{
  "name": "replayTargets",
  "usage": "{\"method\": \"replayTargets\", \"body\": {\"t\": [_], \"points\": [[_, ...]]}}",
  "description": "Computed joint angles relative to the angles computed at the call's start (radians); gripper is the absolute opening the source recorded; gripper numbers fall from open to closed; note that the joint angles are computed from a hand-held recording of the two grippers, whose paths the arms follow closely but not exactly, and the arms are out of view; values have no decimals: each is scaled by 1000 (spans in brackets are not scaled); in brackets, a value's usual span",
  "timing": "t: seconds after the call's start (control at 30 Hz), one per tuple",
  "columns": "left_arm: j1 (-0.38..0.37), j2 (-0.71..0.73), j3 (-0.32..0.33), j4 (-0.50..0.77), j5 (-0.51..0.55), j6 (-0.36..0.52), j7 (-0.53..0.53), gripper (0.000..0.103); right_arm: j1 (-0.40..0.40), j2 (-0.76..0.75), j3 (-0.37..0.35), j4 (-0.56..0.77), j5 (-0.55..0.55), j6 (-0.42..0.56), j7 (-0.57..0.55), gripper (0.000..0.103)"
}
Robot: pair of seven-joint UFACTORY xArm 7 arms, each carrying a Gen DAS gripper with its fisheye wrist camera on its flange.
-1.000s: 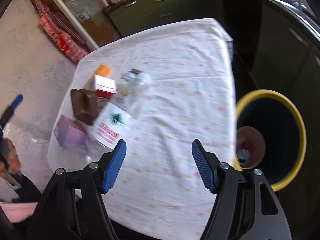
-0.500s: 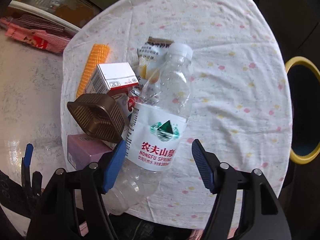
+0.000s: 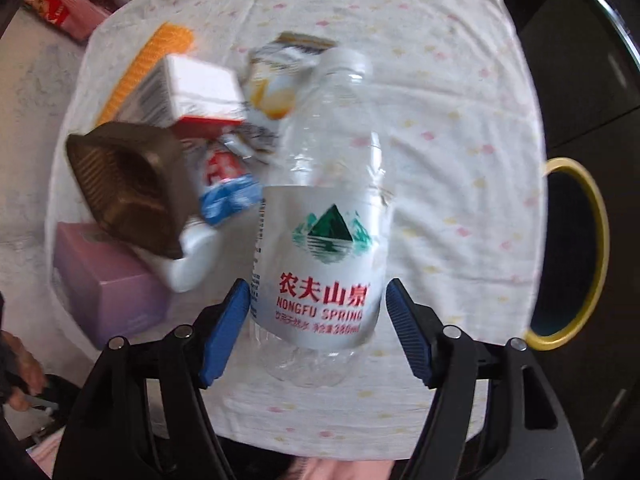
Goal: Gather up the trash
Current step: 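Reach the right gripper to the Nongfu Spring water bottle and grasp it, then carry the water bottle over the bin and open the right gripper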
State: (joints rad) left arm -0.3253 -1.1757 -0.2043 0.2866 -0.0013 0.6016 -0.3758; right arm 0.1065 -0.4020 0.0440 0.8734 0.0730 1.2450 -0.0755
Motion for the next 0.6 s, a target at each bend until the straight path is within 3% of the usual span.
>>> {"method": "replayTargets", "body": {"t": [0.17,0.3,0.37,0.6], "points": [[-5,15,-6,7,-3,-11,-7,98,-2,18,8,1,-60,-41,-45,76],[-8,13,-24,19,7,-4,-13,98,7,58,23,10,-84,-59,-50,77],[-9,11,-26,23,9,-1,-17,98,11,62,33,0,-101,-71,-38,62],[-14,39,-32,36,12,-9,-23,98,3,-14,-27,-35,-30,-32,-114,60]]}}
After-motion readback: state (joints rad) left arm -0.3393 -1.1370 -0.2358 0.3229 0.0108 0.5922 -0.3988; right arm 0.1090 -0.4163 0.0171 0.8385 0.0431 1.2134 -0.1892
